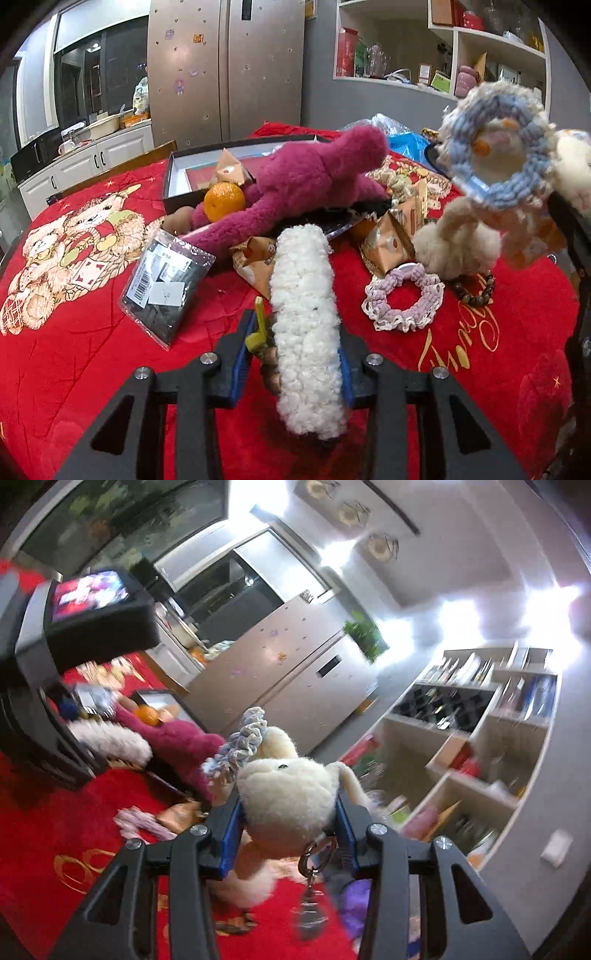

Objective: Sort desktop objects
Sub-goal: 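Lift and carry the strip and bunny over the open black box with both grippers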

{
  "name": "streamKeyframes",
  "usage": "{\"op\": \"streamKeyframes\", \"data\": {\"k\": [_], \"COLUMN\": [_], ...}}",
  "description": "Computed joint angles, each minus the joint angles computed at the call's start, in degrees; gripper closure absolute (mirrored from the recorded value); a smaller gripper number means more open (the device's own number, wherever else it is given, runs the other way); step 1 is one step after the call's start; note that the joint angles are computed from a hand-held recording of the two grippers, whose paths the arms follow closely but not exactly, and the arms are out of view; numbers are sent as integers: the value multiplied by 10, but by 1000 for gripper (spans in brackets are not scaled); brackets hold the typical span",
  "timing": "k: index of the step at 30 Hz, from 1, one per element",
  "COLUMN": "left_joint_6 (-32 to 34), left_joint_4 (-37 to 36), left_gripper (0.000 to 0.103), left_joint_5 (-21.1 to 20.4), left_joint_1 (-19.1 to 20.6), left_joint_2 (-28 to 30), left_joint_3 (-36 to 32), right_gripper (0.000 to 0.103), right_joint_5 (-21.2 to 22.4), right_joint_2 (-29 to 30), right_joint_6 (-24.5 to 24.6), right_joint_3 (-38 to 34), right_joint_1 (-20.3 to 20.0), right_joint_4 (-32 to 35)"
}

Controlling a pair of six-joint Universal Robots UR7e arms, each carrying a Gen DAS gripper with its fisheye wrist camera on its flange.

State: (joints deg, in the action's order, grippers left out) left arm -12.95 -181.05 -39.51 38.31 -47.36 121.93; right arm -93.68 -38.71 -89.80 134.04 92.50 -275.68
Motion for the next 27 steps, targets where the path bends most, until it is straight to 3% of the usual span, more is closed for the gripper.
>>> {"op": "streamKeyframes", "data": {"k": [1,4,7,9,12,13,16,22,27], "left_joint_6": [9,28,21,14,8,4,-2,23,36], "left_joint_4": [-9,-32,-41,-40,-32,-30,-34,-69,-87], "left_gripper": [64,64,64,64,64,64,64,65,64], "left_joint_5": [6,36,33,26,30,24,14,31,44], "left_joint_1": [-3,-12,-13,-10,-6,-3,-2,-13,-24], "left_joint_2": [0,5,-2,-10,-12,-14,-22,-24,-27], "left_joint_3": [2,4,8,10,8,8,13,17,17], "right_gripper": [59,58,58,58,58,58,58,58,58], "right_joint_5": [13,93,144,188,213,203,142,-1,-100], "right_joint_2": [13,77,102,125,139,139,124,62,-21], "right_joint_6": [-13,-118,-173,-240,-297,-300,-255,-96,36], "right_joint_3": [-9,-35,-42,-51,-61,-57,-58,-64,-42], "right_joint_1": [-2,-29,-44,-63,-75,-72,-50,22,74], "right_joint_4": [-16,-130,-155,-175,-168,-154,-105,-10,121]}}
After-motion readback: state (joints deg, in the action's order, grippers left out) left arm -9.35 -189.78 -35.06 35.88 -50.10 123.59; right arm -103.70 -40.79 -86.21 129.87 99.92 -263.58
